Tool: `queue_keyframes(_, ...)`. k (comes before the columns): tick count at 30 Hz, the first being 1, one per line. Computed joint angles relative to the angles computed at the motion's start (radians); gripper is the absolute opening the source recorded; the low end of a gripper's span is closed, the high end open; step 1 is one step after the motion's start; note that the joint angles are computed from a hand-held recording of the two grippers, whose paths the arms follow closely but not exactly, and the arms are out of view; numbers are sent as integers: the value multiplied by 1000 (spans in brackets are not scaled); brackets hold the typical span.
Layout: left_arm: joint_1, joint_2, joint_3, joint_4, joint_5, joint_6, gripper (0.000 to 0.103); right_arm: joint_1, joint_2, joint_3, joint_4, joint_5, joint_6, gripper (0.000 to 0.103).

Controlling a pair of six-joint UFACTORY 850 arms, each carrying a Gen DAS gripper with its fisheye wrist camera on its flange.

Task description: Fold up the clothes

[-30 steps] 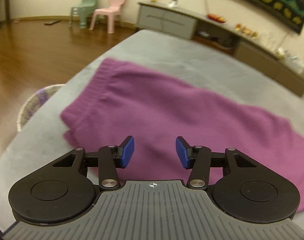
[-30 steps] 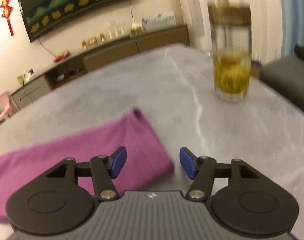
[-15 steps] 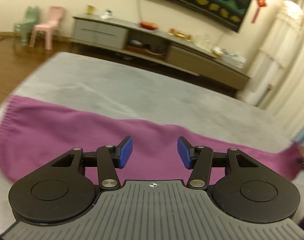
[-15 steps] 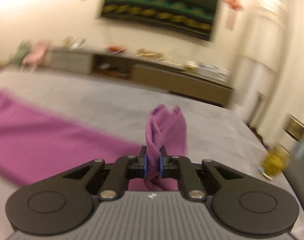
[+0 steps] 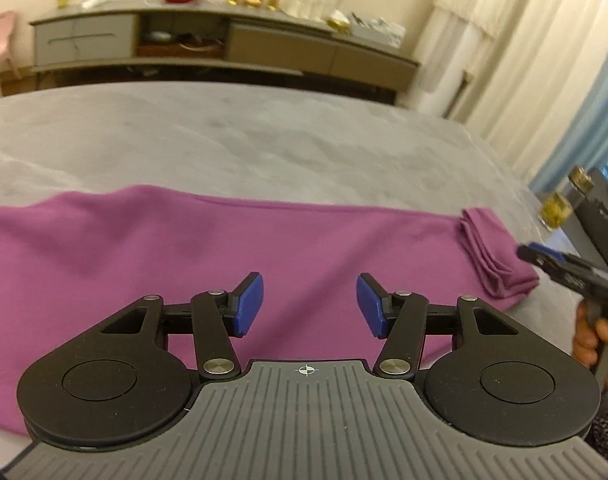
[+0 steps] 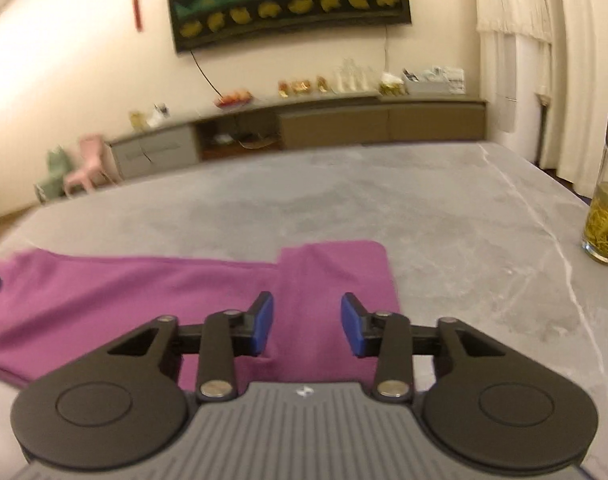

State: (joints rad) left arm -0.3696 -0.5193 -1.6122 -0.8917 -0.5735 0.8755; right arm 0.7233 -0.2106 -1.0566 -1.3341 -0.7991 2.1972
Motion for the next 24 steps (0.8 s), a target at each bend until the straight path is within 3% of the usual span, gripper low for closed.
queue_keyframes(2, -34, -26, -39, 28, -20, -13, 45, -35, -32, -21, 90, 41, -77, 30)
queue_keyframes(10, -162, -82, -108, 122, -21, -56, 46, -29, -82, -68, 120, -2, -171, 30)
queue_keyframes(18, -206, -67, -51, 167, 24, -134, 47, -26, -96, -104, 183, -22, -282, 30)
queue_keyframes(24, -221, -54, -30, 212, 57, -206, 48, -54, -103, -189, 404, -18, -567, 30)
